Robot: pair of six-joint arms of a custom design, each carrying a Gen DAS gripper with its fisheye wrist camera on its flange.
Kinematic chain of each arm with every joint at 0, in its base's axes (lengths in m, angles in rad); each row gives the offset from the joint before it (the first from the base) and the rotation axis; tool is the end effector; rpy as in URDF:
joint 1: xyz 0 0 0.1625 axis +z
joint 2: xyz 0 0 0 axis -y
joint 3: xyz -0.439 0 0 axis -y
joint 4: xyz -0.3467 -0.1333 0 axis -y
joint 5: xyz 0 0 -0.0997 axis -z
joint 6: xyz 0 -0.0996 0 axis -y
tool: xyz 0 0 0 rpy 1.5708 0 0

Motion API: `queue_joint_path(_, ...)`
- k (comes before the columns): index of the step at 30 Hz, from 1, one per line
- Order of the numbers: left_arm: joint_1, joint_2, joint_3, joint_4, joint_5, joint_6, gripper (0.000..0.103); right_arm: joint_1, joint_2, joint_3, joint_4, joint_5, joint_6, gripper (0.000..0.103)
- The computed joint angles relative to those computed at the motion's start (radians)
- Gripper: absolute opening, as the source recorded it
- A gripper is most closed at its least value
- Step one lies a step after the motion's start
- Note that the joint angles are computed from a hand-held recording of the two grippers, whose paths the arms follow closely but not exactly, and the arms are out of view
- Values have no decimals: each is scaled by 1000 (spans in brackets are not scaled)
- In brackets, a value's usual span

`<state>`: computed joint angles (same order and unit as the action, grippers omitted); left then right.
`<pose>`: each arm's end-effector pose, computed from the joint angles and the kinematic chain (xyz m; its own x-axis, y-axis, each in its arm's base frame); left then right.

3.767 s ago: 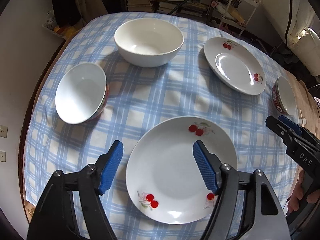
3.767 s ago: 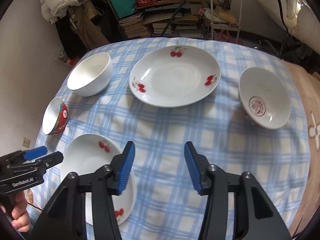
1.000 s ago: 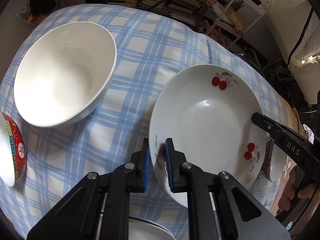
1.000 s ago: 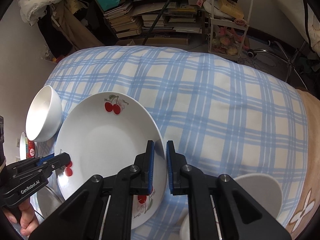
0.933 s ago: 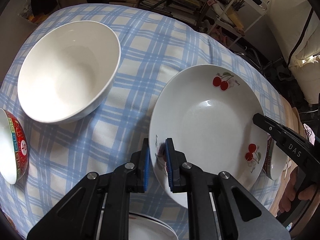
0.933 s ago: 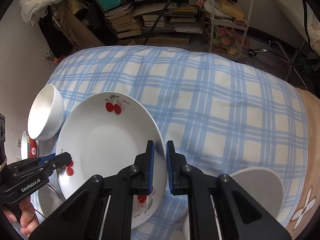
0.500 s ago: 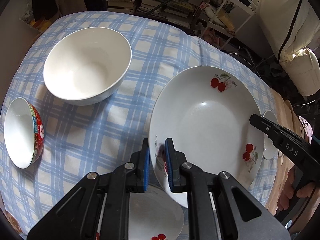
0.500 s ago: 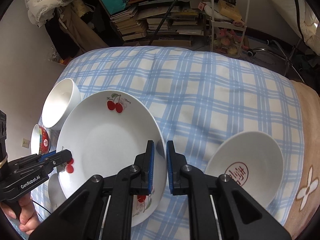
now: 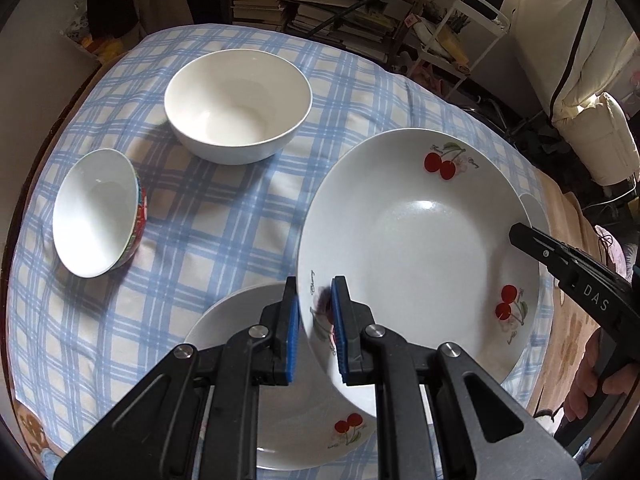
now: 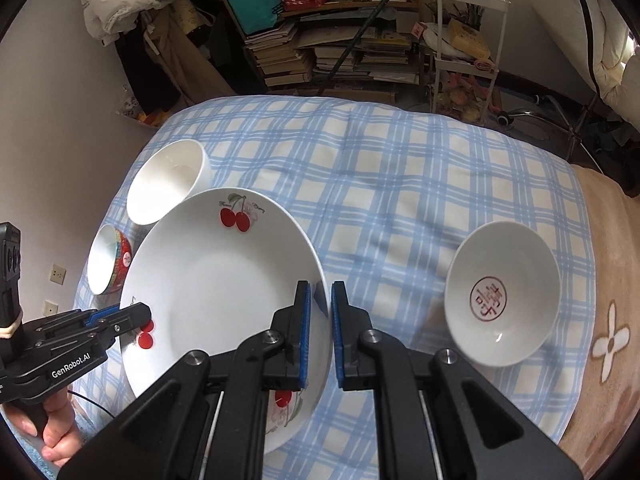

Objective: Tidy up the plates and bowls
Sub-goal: 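Lift and carry the held cherry plates toward the plate stack with both tools, then lower the held plates onto the cherry plate stack and open both tools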

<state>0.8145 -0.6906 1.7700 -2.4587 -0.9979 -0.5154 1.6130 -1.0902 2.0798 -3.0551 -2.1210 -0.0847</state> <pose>-0.2645 -0.5533 0.0353 -0.8023 0.2151 -0.5568 0.3198 0.9425 -0.0967 0.1031 -0.5175 0.2346 -0.8559 0.1369 0.4987 -0.1099 0.8941 -0.4341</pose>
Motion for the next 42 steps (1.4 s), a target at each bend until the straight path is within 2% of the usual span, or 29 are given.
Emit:
queue_joint_path(7,-9,-79,88,4,8,-28,15,35,6,63,-50,14,49,12)
queue_joint_path(11,-19,-111,147,0,46,-57,15,49,30,101,-111,26,85,12)
queue_joint_path(15,1,-156,197,13,26,-80,15,53,51,145,-171,65,123,12)
queue_joint_path(23,7,-229,277,24,46,-89,15,88,116,190,-276,96,170,12)
queue_joint_path(29,27,-240,313,-9,31,-81,15,91,152,208,-327,96,181,12)
queue_joint_path(37,56,-207,319,-23,14,-81,18,98,187,218,-370,53,171,12)
queue_joint_path(39,57,-196,315,-19,26,-82,18,95,200,213,-368,40,167,12)
queue_joint_path(42,57,-187,313,-15,43,-82,18,74,210,218,-378,60,168,12)
